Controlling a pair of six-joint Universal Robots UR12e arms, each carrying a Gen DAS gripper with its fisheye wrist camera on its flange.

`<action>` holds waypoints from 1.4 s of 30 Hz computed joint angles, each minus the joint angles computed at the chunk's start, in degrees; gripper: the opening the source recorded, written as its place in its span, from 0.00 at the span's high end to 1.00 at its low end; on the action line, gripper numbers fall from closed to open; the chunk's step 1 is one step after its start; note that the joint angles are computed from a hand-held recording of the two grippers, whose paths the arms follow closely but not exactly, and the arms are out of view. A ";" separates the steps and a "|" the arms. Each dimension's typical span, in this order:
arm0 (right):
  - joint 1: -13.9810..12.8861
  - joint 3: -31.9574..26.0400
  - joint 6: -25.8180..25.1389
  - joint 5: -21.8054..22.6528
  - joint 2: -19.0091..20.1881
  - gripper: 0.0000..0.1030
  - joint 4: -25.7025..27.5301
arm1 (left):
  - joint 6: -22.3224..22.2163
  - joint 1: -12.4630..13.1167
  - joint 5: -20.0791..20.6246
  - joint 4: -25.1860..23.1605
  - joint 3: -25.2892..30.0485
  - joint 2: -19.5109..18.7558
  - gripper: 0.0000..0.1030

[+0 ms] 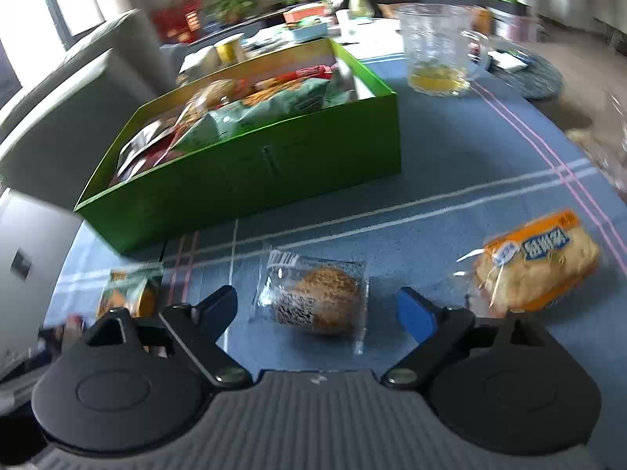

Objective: Organize snacks
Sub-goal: 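Grasp red-and-white snack bag with left gripper while right grasps clear cookie bag, then carry red-and-white bag into box with left gripper while right drops cookie bag in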

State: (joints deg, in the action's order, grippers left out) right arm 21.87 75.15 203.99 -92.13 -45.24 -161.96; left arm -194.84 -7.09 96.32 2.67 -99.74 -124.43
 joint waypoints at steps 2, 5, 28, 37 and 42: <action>0.48 -0.77 0.37 -1.48 0.37 0.25 0.70 | 0.16 -0.10 -0.03 0.11 -0.12 0.06 0.48; 1.18 -1.40 -2.39 -4.19 0.74 0.25 1.65 | 0.11 -0.25 0.38 0.17 -0.12 0.06 0.48; -1.83 5.20 -6.92 8.20 -3.17 0.30 -13.28 | 1.64 -0.62 -1.46 5.04 -1.00 2.18 0.50; -2.27 2.61 -6.96 9.16 -2.15 0.30 -14.88 | 4.48 -1.04 -4.01 6.13 2.77 1.38 0.50; -2.58 0.39 -7.55 9.15 -1.15 0.30 -15.61 | 6.33 -1.41 -5.60 5.69 6.66 -0.29 0.50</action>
